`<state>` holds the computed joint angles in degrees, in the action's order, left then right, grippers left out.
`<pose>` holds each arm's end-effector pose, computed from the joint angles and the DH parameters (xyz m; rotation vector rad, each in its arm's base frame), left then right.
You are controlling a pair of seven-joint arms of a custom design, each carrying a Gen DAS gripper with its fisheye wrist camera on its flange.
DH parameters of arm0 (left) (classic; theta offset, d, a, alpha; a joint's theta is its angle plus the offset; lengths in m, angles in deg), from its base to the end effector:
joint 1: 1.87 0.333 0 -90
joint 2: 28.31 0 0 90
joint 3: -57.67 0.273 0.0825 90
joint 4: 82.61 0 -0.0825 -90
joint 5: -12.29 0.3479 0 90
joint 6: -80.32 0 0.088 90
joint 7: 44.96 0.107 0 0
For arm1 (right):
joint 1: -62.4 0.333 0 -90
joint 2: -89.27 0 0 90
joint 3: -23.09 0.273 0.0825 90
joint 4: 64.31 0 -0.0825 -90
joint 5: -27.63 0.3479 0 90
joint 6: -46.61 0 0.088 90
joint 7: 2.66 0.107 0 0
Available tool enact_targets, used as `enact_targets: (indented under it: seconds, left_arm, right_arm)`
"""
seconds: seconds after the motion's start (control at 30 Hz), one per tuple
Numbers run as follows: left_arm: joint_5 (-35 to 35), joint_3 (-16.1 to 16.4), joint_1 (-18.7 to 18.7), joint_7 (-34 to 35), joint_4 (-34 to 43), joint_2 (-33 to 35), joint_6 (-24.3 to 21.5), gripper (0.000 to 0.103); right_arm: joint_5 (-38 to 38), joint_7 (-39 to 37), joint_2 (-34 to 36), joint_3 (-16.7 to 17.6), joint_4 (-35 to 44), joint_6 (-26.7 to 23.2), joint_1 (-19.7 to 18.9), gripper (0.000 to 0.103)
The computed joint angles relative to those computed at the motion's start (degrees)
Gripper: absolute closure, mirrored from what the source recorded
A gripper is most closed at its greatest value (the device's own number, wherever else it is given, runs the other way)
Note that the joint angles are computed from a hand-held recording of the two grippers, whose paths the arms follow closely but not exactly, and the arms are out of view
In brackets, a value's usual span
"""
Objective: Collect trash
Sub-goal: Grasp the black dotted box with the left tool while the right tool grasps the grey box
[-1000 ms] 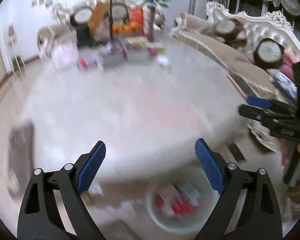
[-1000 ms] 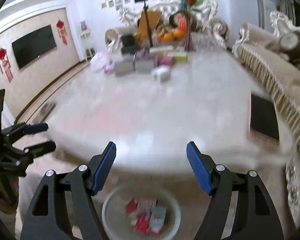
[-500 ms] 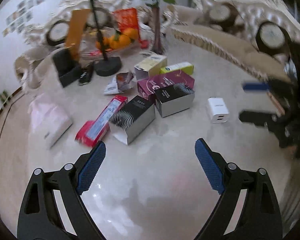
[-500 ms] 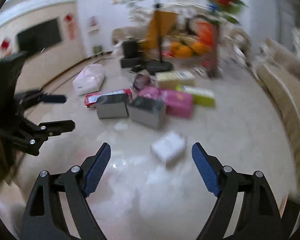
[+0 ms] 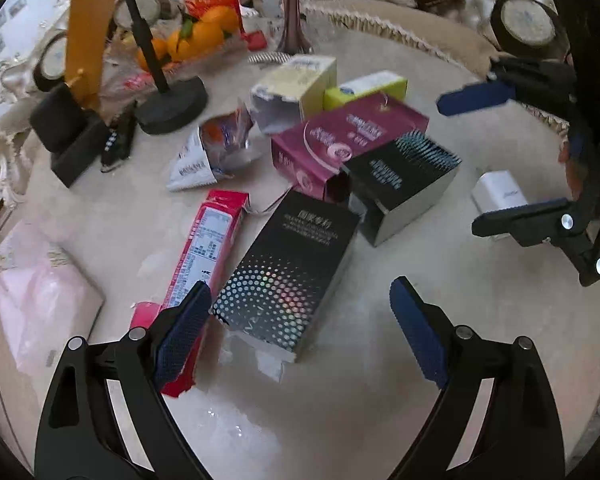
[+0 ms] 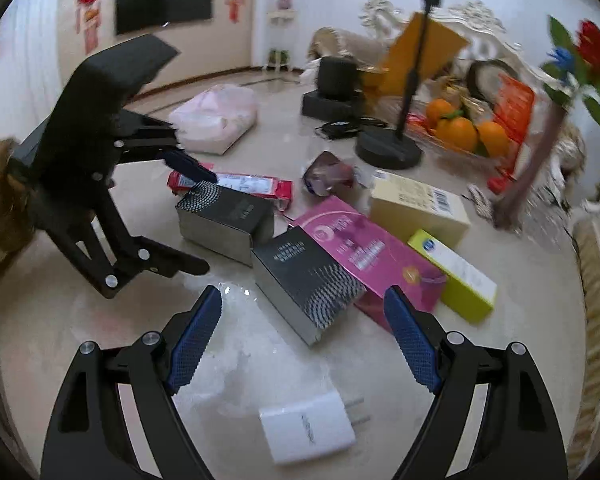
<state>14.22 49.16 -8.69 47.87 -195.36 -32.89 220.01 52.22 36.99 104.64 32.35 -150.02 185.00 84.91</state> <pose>0.5278 -0.1468 0.5359 -1.5663 2.2139 -0.5610 0.5528 0.3293 0.5592 -2.3613 0.4605 -0.3490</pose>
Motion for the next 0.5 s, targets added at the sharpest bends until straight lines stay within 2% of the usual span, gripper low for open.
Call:
enact_targets:
  seconds: [0.2, 0.3, 0.4, 0.5]
  left_arm:
    - [-5.4, 0.7, 0.3, 4.6, 1.3, 1.0, -0.5, 0.015]
    - [-8.0, 0.8, 0.7, 6.5, 3.5, 2.4, -3.9, 0.015]
    - [-12.2, 0.8, 1.1, 8.8, 4.2, 2.8, -5.1, 0.015]
    - [-15.9, 0.7, 1.4, 10.0, 4.7, 3.1, -6.1, 0.015]
  right_arm:
    - [-5.9, -2.0, 6.4, -0.2, 9.3, -3.6, 1.5, 0.024]
    - [-7.0, -2.0, 10.3, -0.3, 16.2, -9.5, 1.7, 0.024]
    - [-8.5, -0.7, 13.0, -0.8, 20.6, -13.2, 2.3, 0.024]
    - [-6.3, 0.6, 15.5, 0.0, 25.7, -20.9, 1.2, 0.025]
